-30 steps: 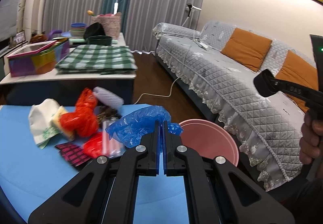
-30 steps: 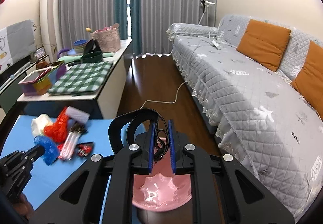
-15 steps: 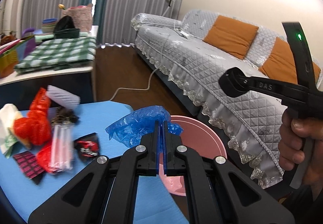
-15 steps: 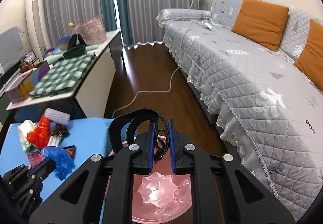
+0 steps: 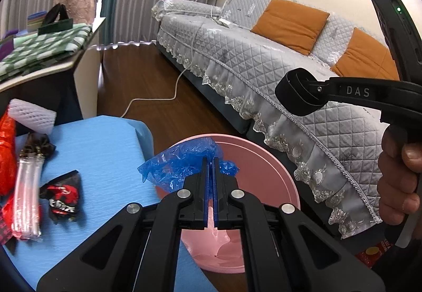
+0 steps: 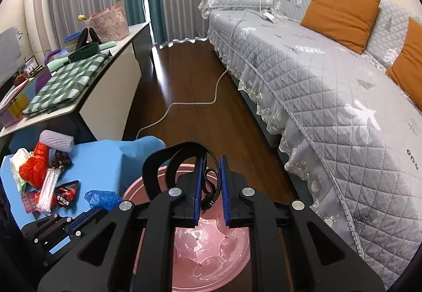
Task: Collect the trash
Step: 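Open both grippers to drop the band and bag into the pink basin, then move the right gripper to the black-and-red snack bag while the left gripper approaches the pink-and-black wrapper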
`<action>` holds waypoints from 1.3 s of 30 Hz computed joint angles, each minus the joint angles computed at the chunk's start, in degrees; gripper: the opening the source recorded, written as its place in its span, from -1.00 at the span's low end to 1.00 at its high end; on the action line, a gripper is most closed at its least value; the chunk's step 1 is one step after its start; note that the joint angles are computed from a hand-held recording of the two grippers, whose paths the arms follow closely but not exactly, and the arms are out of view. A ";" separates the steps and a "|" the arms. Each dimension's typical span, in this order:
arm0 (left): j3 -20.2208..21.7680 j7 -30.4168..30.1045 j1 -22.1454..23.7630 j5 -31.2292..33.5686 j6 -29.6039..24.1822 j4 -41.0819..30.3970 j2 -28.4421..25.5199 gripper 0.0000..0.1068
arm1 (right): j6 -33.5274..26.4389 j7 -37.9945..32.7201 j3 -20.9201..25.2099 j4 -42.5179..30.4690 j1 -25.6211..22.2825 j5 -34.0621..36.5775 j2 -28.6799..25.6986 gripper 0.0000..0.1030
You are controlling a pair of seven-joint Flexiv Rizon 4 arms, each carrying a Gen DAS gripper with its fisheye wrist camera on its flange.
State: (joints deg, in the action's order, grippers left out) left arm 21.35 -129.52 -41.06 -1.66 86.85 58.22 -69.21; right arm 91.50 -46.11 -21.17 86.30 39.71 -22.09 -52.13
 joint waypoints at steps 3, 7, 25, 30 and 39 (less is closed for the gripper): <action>-1.06 0.68 0.69 -0.01 -0.75 -1.35 -0.77 -0.96 | -0.70 -0.18 1.12 -0.86 -0.82 -0.09 -0.31 -0.73; -4.46 3.40 2.41 0.57 -1.81 -2.43 -1.00 -0.96 | -1.16 0.28 1.30 -1.56 -0.89 -0.21 -0.59 -0.58; 0.86 -0.95 -1.31 0.37 1.33 6.52 4.31 -0.34 | -0.26 2.04 1.80 -0.88 -1.13 -0.36 0.27 0.11; 4.37 -2.33 -4.08 -0.14 3.10 11.55 7.30 -0.34 | 0.47 0.91 3.48 -0.05 -1.96 0.16 1.29 0.11; 12.30 -3.48 -11.42 -4.66 8.37 24.88 12.69 -0.41 | 2.73 0.37 2.70 2.33 -0.05 1.76 3.03 0.11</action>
State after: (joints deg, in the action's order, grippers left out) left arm 33.65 -133.01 -52.48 -6.32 95.22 83.10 -56.52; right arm 94.23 -45.74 -18.47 88.63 39.66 -20.33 -49.10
